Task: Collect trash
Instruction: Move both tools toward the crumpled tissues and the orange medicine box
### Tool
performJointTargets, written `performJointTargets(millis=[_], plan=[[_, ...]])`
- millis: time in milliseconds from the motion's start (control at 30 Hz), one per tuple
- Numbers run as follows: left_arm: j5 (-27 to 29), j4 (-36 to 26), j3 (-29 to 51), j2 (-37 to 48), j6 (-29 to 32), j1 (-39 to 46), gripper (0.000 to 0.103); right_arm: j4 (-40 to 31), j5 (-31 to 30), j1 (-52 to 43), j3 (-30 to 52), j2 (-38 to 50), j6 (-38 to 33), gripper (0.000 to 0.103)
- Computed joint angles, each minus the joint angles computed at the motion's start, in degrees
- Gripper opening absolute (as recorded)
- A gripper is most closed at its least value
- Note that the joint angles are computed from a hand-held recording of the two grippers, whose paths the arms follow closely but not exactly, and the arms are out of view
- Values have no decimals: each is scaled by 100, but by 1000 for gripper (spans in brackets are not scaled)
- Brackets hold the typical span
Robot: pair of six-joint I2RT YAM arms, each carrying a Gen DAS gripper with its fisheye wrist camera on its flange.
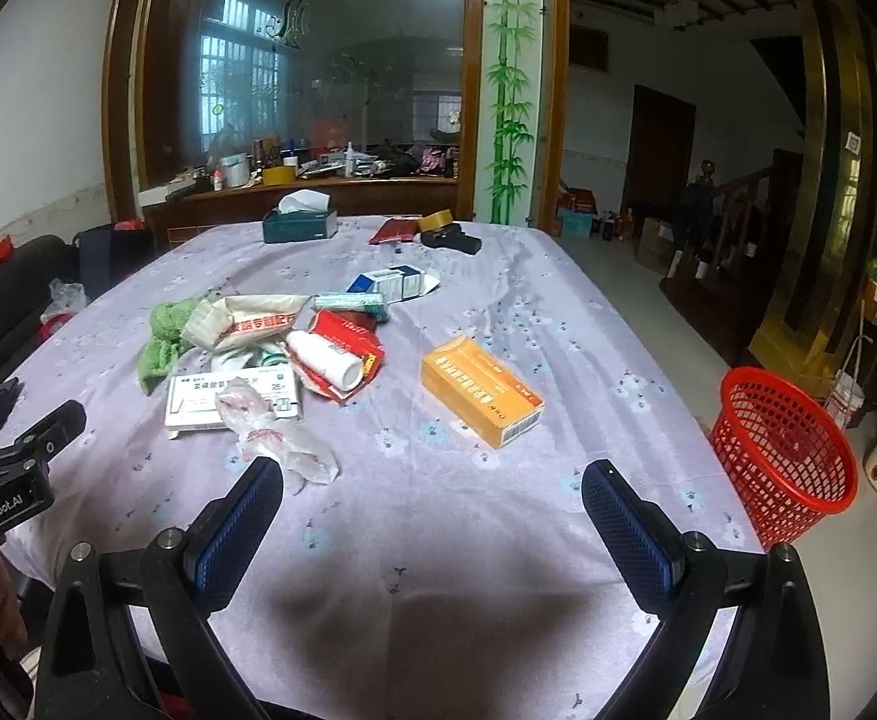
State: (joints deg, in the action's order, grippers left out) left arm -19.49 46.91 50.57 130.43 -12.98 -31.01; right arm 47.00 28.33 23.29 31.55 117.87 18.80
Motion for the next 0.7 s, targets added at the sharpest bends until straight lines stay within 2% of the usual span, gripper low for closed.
performJointTargets(millis=[133,700], plan=[[36,-55,-24,-12,-42,27,103,-18,139,117,0,29,-53,102],[39,-163,-12,-25,-20,44,103,-141,70,140,84,77,-202,102]])
